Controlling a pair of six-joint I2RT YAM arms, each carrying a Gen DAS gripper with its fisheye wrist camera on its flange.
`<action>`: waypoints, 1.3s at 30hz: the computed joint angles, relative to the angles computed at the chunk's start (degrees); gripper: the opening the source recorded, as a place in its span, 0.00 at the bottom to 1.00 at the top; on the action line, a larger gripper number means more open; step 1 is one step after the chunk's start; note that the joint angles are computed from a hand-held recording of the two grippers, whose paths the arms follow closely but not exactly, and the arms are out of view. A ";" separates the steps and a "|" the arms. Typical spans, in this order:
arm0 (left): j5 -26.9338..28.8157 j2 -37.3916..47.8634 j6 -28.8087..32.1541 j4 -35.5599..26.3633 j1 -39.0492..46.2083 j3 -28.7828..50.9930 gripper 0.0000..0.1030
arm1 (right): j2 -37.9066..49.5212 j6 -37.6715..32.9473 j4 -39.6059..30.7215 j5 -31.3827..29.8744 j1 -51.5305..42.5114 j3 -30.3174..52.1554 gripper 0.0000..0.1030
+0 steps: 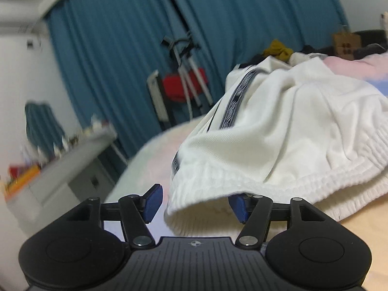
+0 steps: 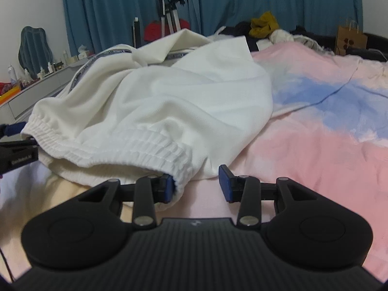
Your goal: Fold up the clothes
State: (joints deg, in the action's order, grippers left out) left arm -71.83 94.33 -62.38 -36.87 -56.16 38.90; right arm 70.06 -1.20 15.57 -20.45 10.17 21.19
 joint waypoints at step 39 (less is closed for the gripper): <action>58.37 -24.14 54.31 30.05 83.09 9.50 0.08 | 21.93 28.28 18.13 15.14 45.75 19.54 0.16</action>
State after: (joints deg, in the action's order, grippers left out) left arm -13.46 70.19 -8.07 -6.83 26.93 48.40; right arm 91.98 27.08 33.70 -5.31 55.92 40.72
